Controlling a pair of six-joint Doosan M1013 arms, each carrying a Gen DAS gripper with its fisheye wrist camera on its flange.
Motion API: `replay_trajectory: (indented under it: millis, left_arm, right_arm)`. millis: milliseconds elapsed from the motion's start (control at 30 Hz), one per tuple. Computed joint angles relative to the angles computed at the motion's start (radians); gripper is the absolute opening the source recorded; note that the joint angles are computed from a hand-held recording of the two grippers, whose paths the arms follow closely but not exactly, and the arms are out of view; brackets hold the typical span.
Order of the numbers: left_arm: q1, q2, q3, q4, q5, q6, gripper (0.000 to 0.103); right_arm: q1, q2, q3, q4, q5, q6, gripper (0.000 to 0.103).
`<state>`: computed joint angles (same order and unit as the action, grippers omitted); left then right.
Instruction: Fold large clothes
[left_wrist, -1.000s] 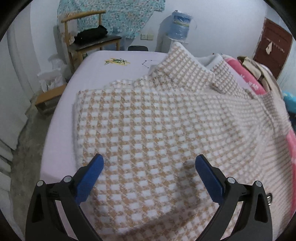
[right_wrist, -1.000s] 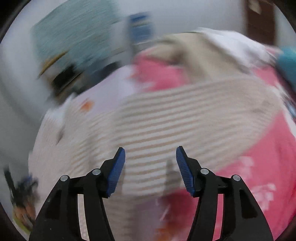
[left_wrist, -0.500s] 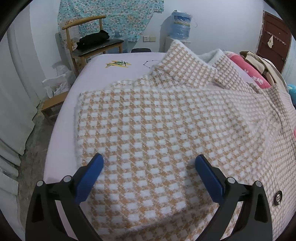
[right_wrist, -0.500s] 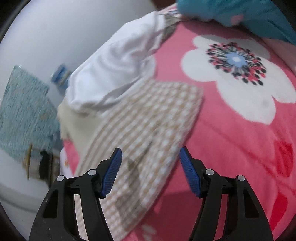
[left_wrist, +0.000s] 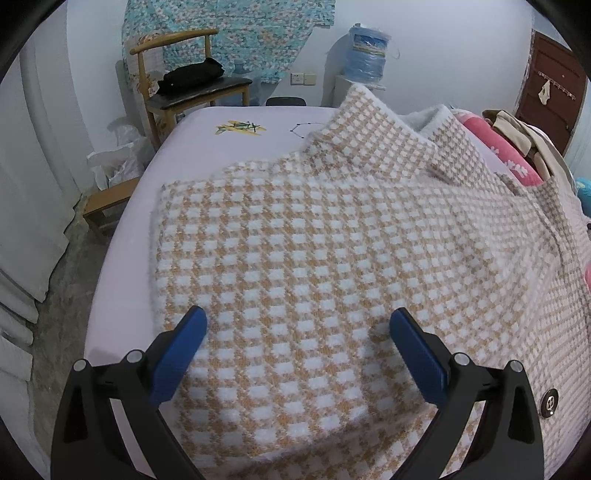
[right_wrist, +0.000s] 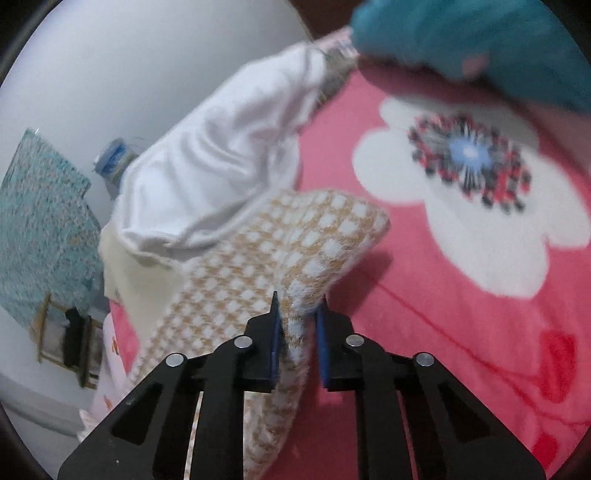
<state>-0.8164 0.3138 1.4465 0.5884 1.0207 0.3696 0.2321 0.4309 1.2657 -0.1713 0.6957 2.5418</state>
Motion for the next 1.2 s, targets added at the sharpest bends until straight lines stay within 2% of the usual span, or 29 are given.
replay_trajectory:
  millis: [133, 200, 300, 467, 567, 667, 767, 833, 900, 967, 1000, 1067, 1133, 1200]
  left_arm:
    - [0.005, -0.007, 0.005, -0.01, -0.018, -0.016, 0.098]
    - [0.008, -0.014, 0.012, -0.015, -0.036, -0.031, 0.097]
    - [0.006, -0.03, 0.027, 0.005, -0.062, -0.08, 0.097]
    - [-0.018, -0.064, 0.055, 0.066, -0.076, -0.119, 0.097]
    - [-0.036, -0.096, 0.081, 0.097, -0.088, -0.146, 0.097]
    - [-0.058, -0.131, 0.114, 0.13, -0.089, -0.187, 0.097]
    - [-0.086, -0.176, 0.16, 0.161, -0.098, -0.24, 0.097]
    - [-0.103, -0.205, 0.192, 0.173, -0.112, -0.277, 0.097]
    - [-0.114, -0.226, 0.217, 0.179, -0.13, -0.313, 0.097]
    - [-0.123, -0.248, 0.245, 0.192, -0.158, -0.358, 0.097]
    - [-0.126, -0.256, 0.256, 0.2, -0.171, -0.374, 0.097]
    - [-0.132, -0.266, 0.269, 0.22, -0.186, -0.391, 0.097]
    - [-0.131, -0.27, 0.273, 0.235, -0.203, -0.385, 0.097]
    - [-0.124, -0.271, 0.275, 0.25, -0.233, -0.377, 0.096]
  right_arm:
    - [0.048, -0.051, -0.005, -0.149, -0.013, -0.003, 0.012]
    - [0.068, -0.07, -0.018, -0.18, -0.026, -0.033, 0.012]
    - [0.125, -0.092, -0.06, -0.249, -0.036, -0.095, 0.012]
    - [0.23, -0.086, -0.162, -0.285, -0.053, -0.249, 0.012]
    - [0.301, -0.076, -0.213, -0.224, -0.073, -0.379, 0.012]
    - [0.368, -0.048, -0.263, -0.105, -0.098, -0.542, 0.012]
    - [0.431, -0.001, -0.312, 0.075, -0.1, -0.75, 0.013]
    - [0.468, 0.047, -0.355, 0.216, -0.052, -0.892, 0.015]
    - [0.497, 0.096, -0.391, 0.332, 0.014, -0.992, 0.026]
    - [0.508, 0.14, -0.421, 0.453, 0.094, -1.071, 0.071]
    - [0.512, 0.168, -0.438, 0.522, 0.156, -1.104, 0.072]
    - [0.511, 0.198, -0.46, 0.57, 0.237, -1.12, 0.072]
    - [0.501, 0.197, -0.442, 0.563, 0.242, -1.104, 0.072]
    - [0.477, 0.179, -0.406, 0.542, 0.215, -1.062, 0.073]
